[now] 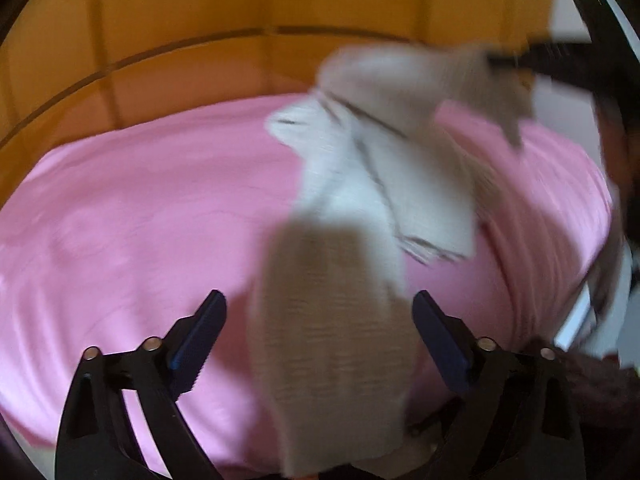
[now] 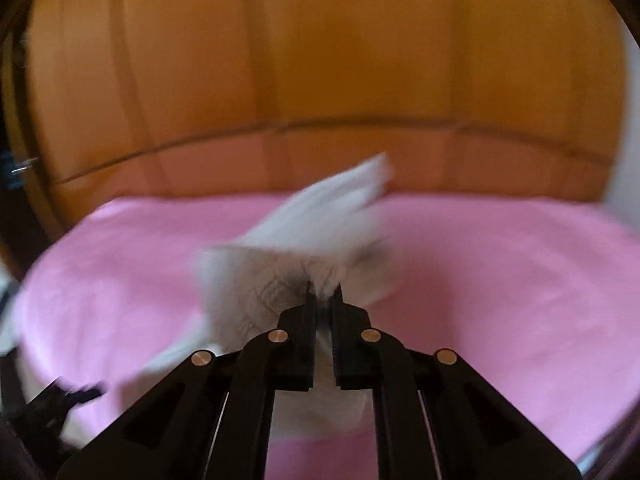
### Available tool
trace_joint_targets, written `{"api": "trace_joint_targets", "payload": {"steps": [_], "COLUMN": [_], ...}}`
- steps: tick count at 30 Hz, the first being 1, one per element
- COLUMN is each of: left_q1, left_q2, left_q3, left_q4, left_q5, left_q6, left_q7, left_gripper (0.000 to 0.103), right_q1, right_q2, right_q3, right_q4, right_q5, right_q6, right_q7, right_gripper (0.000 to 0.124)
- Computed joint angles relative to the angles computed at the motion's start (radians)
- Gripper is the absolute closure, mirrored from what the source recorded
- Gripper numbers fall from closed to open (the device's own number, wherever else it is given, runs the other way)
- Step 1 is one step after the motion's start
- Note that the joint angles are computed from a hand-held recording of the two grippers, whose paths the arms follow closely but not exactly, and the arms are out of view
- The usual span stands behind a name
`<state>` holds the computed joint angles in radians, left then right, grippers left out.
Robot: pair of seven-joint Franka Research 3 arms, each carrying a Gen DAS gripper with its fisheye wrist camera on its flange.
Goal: Fold small clothes
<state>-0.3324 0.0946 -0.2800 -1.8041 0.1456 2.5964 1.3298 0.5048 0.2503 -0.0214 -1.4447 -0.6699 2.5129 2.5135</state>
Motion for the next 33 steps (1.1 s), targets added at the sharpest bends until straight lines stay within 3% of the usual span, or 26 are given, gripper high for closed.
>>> {"api": "trace_joint_targets", "payload": {"steps": [4, 5, 7, 9, 11, 14, 16, 18, 19, 21, 23, 24, 26, 28, 30, 33], "left_q1": [-0.022, -0.034, -0.051, -0.047, -0.027, -0.017, -0.017, -0.006, 0.002, 0.0, -0.004, -0.019, -0.043, -0.056, -0.049, -0.025], "left_q2": [0.081, 0.099, 0.123, 0.13, 0.142, 0.151, 0.161, 0.145, 0.126, 0.092, 0.084, 0.071, 0.068, 0.079, 0.085, 0.098], "left_q3": [-0.016, -0.011, 0.003, 0.005, 0.0, 0.013, 0.024, 0.022, 0.021, 0.034, 0.046, 0.061, 0.082, 0.083, 0.076, 0.057], "left_q4": [0.084, 0.102, 0.124, 0.13, 0.152, 0.171, 0.19, 0.175, 0.152, 0.115, 0.104, 0.091, 0.092, 0.116, 0.124, 0.13], "left_q5": [0.015, 0.047, 0.108, 0.104, 0.057, 0.043, 0.062, 0.046, 0.036, 0.066, 0.113, 0.184, 0.336, 0.43, 0.439, 0.38], "left_q6": [-0.085, -0.101, -0.111, -0.094, -0.102, -0.106, -0.106, -0.086, -0.05, -0.007, 0.013, 0.012, -0.003, -0.064, -0.084, -0.076], "left_q7": [0.071, 0.054, 0.012, -0.007, 0.013, -0.027, -0.062, -0.081, -0.094, -0.155, -0.219, -0.29, -0.411, -0.468, -0.494, -0.449], "left_gripper": [0.019, 0.028, 0.032, 0.048, 0.054, 0.054, 0.054, 0.054, 0.054, 0.054, 0.052, 0.04, 0.025, 0.025, 0.024, 0.022], "right_q1": [-0.029, -0.048, -0.088, -0.119, -0.146, -0.19, -0.195, -0.209, -0.207, -0.215, -0.237, -0.244, -0.253, -0.269, -0.286, -0.291], "right_q2": [-0.02, -0.016, 0.024, 0.088, 0.133, 0.193, 0.185, 0.145, 0.121, 0.075, 0.02, -0.002, -0.033, -0.043, -0.026, 0.035], "right_q3": [-0.064, -0.07, -0.079, -0.097, -0.117, -0.131, -0.152, -0.139, -0.133, -0.114, -0.072, -0.052, 0.0, 0.064, 0.152, 0.246], "right_q4": [0.002, 0.01, 0.067, 0.15, 0.208, 0.278, 0.246, 0.176, 0.136, 0.061, -0.037, -0.077, -0.151, -0.2, -0.208, -0.147], "right_q5": [-0.137, -0.148, -0.135, -0.114, -0.093, -0.013, 0.023, 0.022, 0.023, 0.04, 0.123, 0.169, 0.296, 0.513, 0.761, 1.005], "right_q6": [-0.156, -0.194, -0.279, -0.376, -0.443, -0.504, -0.485, -0.452, -0.419, -0.343, -0.207, -0.15, -0.015, 0.103, 0.172, 0.147], "right_q7": [0.127, 0.146, 0.159, 0.167, 0.156, 0.143, 0.158, 0.184, 0.202, 0.205, 0.172, 0.14, 0.031, -0.137, -0.352, -0.56], "right_gripper": [0.118, 0.118, 0.118, 0.118, 0.118, 0.116, 0.108, 0.079, 0.074, 0.073, 0.073, 0.073, 0.073, 0.073, 0.073, 0.074]}}
